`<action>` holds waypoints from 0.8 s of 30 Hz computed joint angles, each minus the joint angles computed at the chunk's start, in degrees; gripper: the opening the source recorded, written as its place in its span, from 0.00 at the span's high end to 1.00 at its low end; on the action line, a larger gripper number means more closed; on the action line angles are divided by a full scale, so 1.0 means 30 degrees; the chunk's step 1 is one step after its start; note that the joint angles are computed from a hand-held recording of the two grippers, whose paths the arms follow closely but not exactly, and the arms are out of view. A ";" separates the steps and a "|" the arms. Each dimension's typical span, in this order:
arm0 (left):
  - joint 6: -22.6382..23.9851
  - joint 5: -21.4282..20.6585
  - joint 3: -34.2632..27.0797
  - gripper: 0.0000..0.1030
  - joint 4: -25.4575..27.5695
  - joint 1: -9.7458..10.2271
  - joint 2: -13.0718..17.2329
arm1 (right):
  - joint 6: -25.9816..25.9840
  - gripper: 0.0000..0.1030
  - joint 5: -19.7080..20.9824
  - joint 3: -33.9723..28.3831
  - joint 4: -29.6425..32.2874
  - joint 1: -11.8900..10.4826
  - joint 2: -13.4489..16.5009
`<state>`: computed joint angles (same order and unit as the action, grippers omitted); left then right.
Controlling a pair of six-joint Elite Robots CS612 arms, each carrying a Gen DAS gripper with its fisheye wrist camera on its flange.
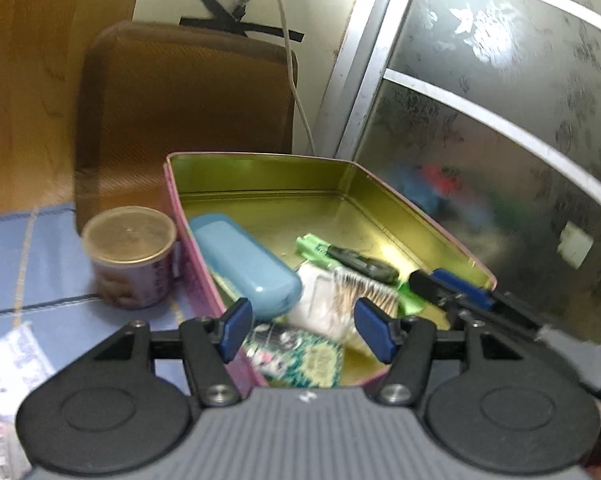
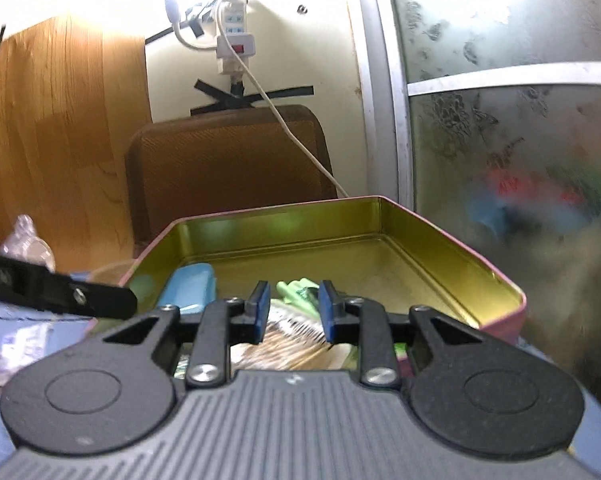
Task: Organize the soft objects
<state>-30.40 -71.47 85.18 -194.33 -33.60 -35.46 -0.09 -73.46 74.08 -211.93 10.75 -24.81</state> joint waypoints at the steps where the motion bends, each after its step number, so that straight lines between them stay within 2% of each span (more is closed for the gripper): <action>1: 0.0210 0.0329 0.0232 0.44 -0.0001 -0.0125 -0.0119 | 0.0299 0.71 0.0097 0.0218 -0.0251 -0.0023 -0.0076; 6: 0.0471 0.1717 0.1507 0.44 0.0126 -0.0585 -0.0790 | 0.1147 0.71 0.0421 0.0977 -0.0967 0.0077 -0.0366; 21: -0.1958 0.5063 0.4540 0.43 0.1594 -0.0975 -0.1895 | -0.0658 0.71 0.2390 0.2070 -0.0586 0.0873 -0.0925; 24: -0.2637 0.5352 0.5147 0.43 0.1563 -0.0955 -0.2099 | -0.1121 0.71 0.2682 0.2173 -0.0439 0.1071 -0.1004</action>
<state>-38.31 -55.41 100.62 -189.64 -36.46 -41.76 -3.45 -65.41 80.60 -213.25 13.96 -27.82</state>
